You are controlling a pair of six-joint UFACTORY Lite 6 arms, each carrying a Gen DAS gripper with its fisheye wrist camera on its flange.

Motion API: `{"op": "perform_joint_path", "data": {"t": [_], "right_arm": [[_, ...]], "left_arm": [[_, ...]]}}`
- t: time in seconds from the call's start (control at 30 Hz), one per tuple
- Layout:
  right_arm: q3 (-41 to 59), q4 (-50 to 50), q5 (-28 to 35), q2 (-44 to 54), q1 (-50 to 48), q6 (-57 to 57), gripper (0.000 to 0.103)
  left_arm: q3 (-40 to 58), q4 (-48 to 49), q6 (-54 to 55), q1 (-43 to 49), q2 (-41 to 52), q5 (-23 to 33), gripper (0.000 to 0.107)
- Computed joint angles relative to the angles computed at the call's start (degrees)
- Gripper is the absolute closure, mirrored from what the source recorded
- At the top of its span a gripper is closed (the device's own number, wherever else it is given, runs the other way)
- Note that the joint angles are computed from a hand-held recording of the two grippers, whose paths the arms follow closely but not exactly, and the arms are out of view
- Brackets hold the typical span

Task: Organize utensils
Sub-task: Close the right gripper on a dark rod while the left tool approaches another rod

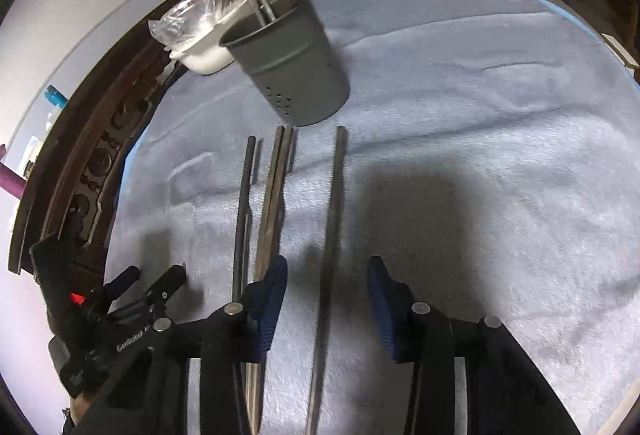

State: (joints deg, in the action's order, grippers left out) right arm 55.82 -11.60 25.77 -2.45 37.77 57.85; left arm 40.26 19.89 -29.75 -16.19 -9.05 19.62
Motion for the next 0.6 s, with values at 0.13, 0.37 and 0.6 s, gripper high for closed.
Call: {"op": "perform_joint_path", "data": {"t": [0.13,0.37,0.6], "right_arm": [[2.14,2.22,-0.03,3.27,-0.82,-3.11,0.063],[0.43,7.03,-0.41,2.13,-3.19,-8.65,0.085],[0.19,13.29,1.6,0.5,-7.59,-16.0,0.084]], "left_arm": [[-0.14,0.04,0.06,0.15,-0.03,-0.12,0.009],[-0.16,-0.02,0.24,0.52,0.29,-0.31,0.008],[3.24,-4.31,4.56,1.06,3.02,2.88,0.008]]}}
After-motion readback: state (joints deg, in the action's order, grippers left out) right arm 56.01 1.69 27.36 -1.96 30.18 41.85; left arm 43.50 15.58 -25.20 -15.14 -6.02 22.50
